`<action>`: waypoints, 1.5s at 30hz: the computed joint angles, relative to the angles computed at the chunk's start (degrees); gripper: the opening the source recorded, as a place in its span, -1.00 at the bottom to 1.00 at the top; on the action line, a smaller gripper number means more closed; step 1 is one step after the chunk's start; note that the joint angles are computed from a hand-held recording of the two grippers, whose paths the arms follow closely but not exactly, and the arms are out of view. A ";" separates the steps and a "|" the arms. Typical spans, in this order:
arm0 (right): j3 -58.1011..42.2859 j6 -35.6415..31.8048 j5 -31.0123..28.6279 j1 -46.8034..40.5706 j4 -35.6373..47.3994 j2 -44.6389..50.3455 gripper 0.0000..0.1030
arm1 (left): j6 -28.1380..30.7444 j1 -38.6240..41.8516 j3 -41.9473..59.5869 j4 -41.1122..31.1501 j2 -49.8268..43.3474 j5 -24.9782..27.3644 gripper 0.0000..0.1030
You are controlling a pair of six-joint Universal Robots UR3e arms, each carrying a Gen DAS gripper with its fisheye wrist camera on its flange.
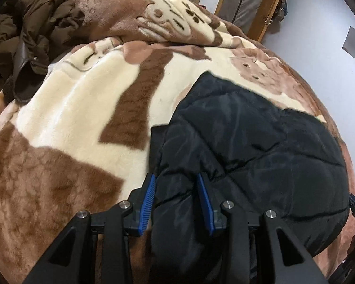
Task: Fold large clothes
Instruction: 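Grasp the black jacket's end with the left tool while the right tool grasps it too, then lift the held jacket end with both tools and fold it over the body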
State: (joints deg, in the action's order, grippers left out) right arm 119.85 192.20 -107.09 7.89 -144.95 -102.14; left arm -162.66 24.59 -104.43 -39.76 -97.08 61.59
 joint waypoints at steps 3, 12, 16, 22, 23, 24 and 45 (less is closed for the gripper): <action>0.26 0.32 -0.10 -0.34 -0.07 -1.43 0.00 | -0.30 1.52 -0.73 0.48 1.52 -2.83 -0.25; 8.49 -0.15 13.32 -14.27 0.08 -7.52 0.37 | -0.31 1.62 -1.03 0.65 -2.21 -2.76 -0.18; 10.51 -0.56 17.38 -17.57 -1.21 -7.77 0.42 | -0.88 -0.37 0.65 2.51 -5.67 -0.99 -0.01; 13.09 -1.87 26.51 -25.11 -2.93 -7.07 0.48 | -2.90 0.15 3.91 1.14 -10.71 -3.57 0.25; 13.75 -2.20 29.07 -27.13 -2.87 -7.10 0.48 | -3.01 0.31 4.13 0.92 -11.20 -4.18 0.25; 14.21 -2.23 30.56 -28.20 -2.76 -7.19 0.50 | -2.96 0.49 4.06 0.81 -11.34 -4.64 0.25; 15.37 -8.01 46.43 -36.63 0.38 -3.85 0.13 | -1.49 0.43 8.81 -5.16 -17.08 -10.48 0.34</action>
State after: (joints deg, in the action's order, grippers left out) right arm 135.22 184.19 -60.66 -28.74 -144.56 -105.98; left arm -164.15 25.02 -95.62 -44.93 -114.16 51.11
